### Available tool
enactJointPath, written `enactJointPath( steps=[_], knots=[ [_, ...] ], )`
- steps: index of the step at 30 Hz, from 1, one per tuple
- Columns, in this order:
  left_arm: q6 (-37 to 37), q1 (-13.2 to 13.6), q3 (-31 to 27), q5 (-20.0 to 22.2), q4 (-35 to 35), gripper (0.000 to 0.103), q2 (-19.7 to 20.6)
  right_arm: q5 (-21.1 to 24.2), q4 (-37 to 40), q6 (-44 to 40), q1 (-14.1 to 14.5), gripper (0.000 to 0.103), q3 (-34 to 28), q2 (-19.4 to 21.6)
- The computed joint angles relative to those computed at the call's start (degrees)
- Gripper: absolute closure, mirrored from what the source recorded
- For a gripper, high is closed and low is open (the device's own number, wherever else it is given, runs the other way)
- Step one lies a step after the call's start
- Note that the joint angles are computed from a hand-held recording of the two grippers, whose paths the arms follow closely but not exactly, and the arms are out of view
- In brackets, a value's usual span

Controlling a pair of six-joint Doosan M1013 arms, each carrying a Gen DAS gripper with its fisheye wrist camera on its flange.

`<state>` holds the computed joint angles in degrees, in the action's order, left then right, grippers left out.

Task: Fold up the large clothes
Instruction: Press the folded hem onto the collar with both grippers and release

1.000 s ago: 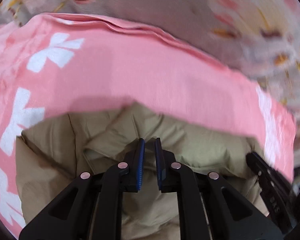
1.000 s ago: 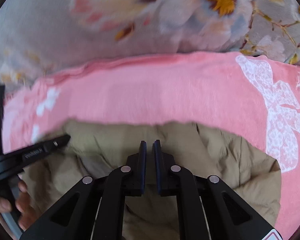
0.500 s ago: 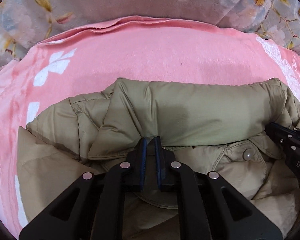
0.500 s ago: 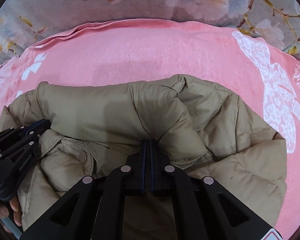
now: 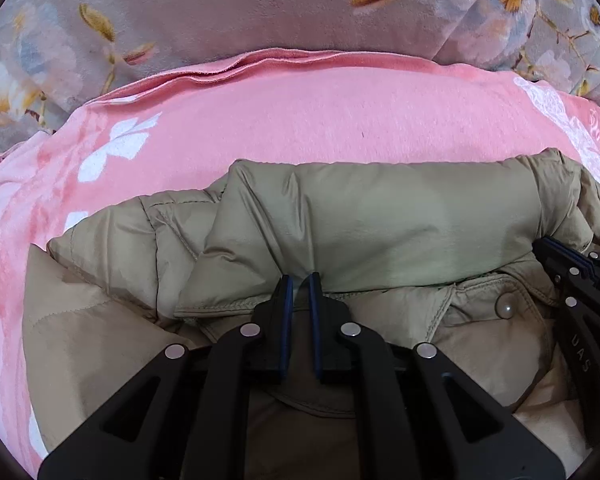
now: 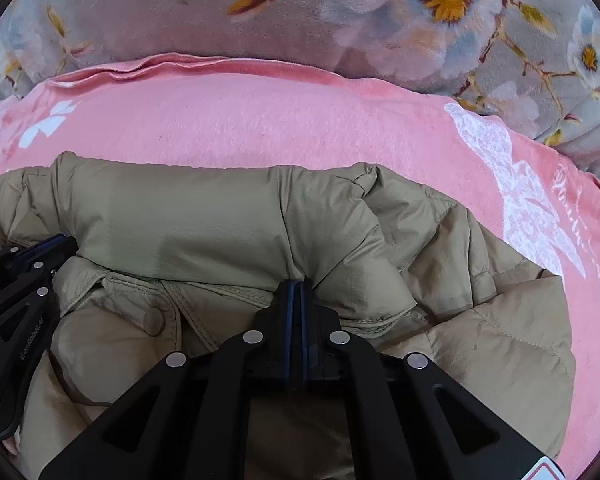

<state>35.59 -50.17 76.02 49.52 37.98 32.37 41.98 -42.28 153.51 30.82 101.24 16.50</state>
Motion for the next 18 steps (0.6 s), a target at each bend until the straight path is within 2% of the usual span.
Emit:
enactJointPath(
  steps=[9,18],
  knots=[
    [-0.76,-0.04,0.07,-0.12,0.70,0.096,0.05,-7.33,4.48,-0.41,-2.24,0.103,2.14,-1.45],
    [-0.89,-0.18,-0.04,0.20,1.35,0.096,0.17,-8.53,5.15,-0.39,-2.54,0.103,2.44,-1.59]
  ],
)
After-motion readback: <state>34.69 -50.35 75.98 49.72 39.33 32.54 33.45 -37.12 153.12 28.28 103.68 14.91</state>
